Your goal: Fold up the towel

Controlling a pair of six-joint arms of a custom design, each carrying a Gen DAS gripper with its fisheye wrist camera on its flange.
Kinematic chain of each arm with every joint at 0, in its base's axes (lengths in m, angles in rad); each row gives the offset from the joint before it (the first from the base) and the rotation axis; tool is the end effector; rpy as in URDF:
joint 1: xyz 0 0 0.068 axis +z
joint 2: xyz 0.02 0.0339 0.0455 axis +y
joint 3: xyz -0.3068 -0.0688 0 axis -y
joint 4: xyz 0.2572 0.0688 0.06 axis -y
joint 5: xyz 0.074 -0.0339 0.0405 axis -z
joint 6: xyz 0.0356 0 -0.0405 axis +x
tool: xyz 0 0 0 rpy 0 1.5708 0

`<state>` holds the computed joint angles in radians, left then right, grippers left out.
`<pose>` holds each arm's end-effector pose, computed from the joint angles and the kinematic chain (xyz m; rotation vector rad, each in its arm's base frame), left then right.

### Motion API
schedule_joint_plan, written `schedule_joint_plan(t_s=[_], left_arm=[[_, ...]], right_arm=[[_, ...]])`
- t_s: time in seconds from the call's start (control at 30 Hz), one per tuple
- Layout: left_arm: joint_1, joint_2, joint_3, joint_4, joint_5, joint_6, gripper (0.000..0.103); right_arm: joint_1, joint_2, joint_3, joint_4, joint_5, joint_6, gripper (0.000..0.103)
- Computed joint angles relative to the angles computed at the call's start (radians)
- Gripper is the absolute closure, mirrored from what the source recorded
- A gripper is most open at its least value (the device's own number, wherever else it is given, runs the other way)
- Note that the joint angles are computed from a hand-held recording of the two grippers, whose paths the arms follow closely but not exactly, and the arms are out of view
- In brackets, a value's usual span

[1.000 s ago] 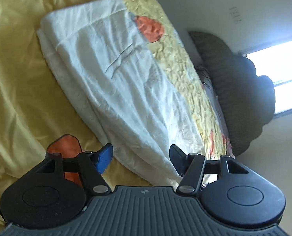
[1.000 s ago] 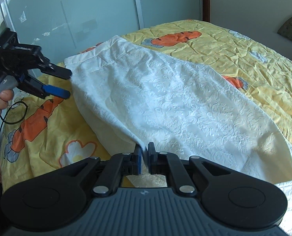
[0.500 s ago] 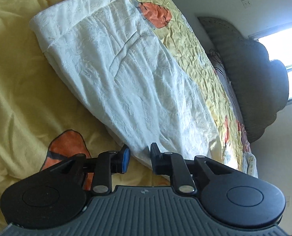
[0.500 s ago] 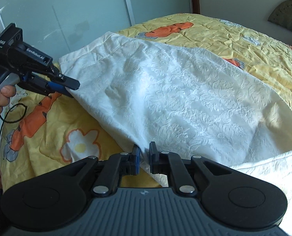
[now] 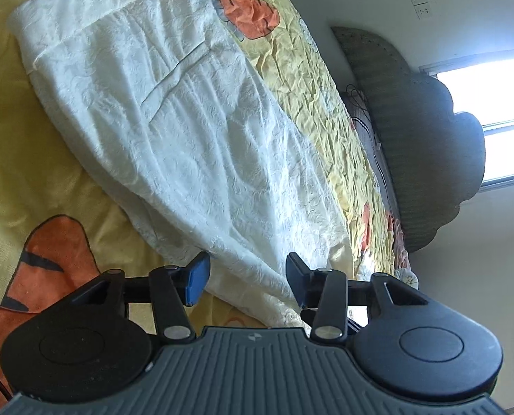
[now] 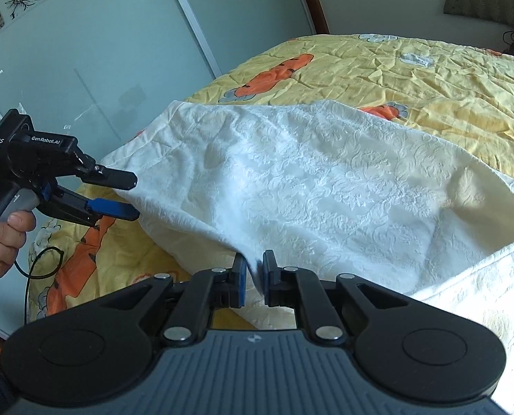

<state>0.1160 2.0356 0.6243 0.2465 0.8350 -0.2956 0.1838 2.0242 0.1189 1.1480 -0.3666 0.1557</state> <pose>0.2973 0.0081 0.0534 -0.2961 2.5690 -1.1853 0.1988 0.0499 0.0530 -0.2191 2.3305 0.5961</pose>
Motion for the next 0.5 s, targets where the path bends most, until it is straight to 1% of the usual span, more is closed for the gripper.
schedule_joint_plan(t_s=[0.03,0.13,0.2,0.23,0.27,0.33,0.37,0.4,0.43,0.47,0.5], left_arm=[[-0.004,0.007,0.003,0.007,-0.011,-0.011,0.046],[-0.012,0.045,0.029,0.012,-0.031,-0.042,0.046],[-0.020,0.053,0.024,0.069,-0.048,-0.066,0.047],[-0.028,0.053,0.016,0.112,-0.072,-0.070,0.060],[-0.038,0.051,0.009,0.142,-0.104,-0.068,0.086],[-0.049,0.062,0.000,0.195,-0.142,-0.028,0.088],[-0.058,0.067,-0.017,0.229,-0.171,0.003,0.088],[-0.075,0.069,-0.024,0.231,-0.216,0.046,0.088],[-0.085,0.083,-0.034,0.249,-0.244,0.079,0.088],[-0.086,0.093,-0.066,0.323,-0.246,0.094,0.088],[-0.091,0.098,-0.098,0.389,-0.257,0.122,0.088]], right_arm=[[-0.001,-0.001,-0.003,0.007,0.001,0.003,0.094],[-0.006,-0.027,-0.002,-0.009,-0.001,0.005,0.094],[-0.009,-0.039,-0.004,-0.014,-0.004,0.003,0.094],[-0.008,-0.039,-0.007,-0.007,-0.002,0.004,0.094],[-0.007,-0.033,-0.009,-0.001,-0.002,0.004,0.094],[0.027,-0.006,-0.007,-0.003,0.036,-0.001,0.094],[0.058,0.012,0.001,-0.024,0.065,-0.008,0.093],[0.097,0.030,0.009,-0.043,0.107,-0.014,0.089],[0.137,0.086,-0.021,0.066,0.162,-0.015,0.089],[0.141,0.102,-0.042,0.121,0.170,-0.011,0.088],[0.106,0.081,-0.054,0.116,0.131,-0.008,0.088]])
